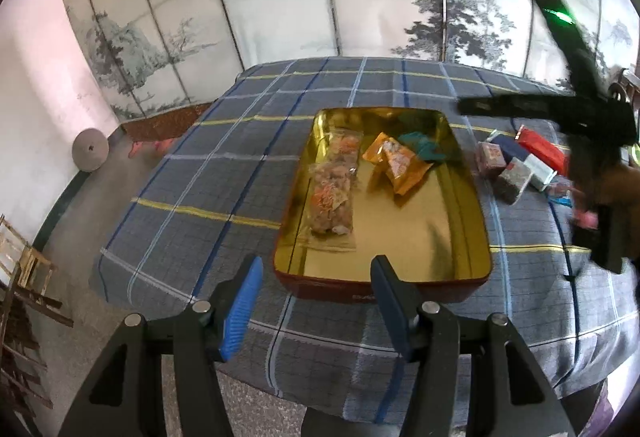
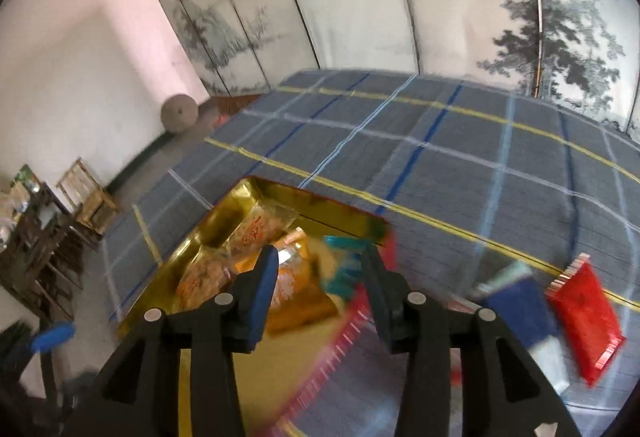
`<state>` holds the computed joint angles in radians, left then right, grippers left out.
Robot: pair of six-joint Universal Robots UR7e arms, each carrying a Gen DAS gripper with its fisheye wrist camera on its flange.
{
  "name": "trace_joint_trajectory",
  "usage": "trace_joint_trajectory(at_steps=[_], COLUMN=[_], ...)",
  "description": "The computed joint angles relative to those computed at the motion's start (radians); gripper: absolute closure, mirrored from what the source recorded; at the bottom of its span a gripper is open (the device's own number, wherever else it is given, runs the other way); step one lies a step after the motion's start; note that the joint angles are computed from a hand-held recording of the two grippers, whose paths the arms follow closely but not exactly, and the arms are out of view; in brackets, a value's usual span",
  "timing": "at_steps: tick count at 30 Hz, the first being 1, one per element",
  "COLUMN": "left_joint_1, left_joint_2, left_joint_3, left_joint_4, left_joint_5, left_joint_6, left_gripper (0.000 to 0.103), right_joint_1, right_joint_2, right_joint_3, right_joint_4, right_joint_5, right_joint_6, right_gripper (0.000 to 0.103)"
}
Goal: Organize snacks
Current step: 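Carry the blue candy into the gold tin and open the right gripper, then grasp the grey speckled sesame block with the right gripper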
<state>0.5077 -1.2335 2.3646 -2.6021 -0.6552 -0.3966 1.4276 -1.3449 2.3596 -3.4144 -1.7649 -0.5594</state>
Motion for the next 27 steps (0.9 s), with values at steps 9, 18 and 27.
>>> trace_joint_trajectory(at_steps=[9, 18, 27], left_joint_1=[-0.018, 0.001, 0.009], left_joint_2=[0.057, 0.079, 0.099], left_joint_3=[-0.015, -0.034, -0.041], left_joint_4=[-0.033, -0.024, -0.023], left_joint_5=[-0.064, -0.085, -0.097], left_joint_6=[0.023, 0.017, 0.030], left_gripper=[0.046, 0.046, 0.046], right_joint_1=[-0.134, -0.088, -0.074], right_joint_2=[-0.185, -0.040, 0.049], right_joint_3=[0.062, 0.090, 0.020], right_joint_4=[0.182, -0.061, -0.011], right_joint_5=[-0.025, -0.085, -0.162], right_joint_6=[-0.128, -0.248, -0.277], right_gripper=[0.061, 0.020, 0.021])
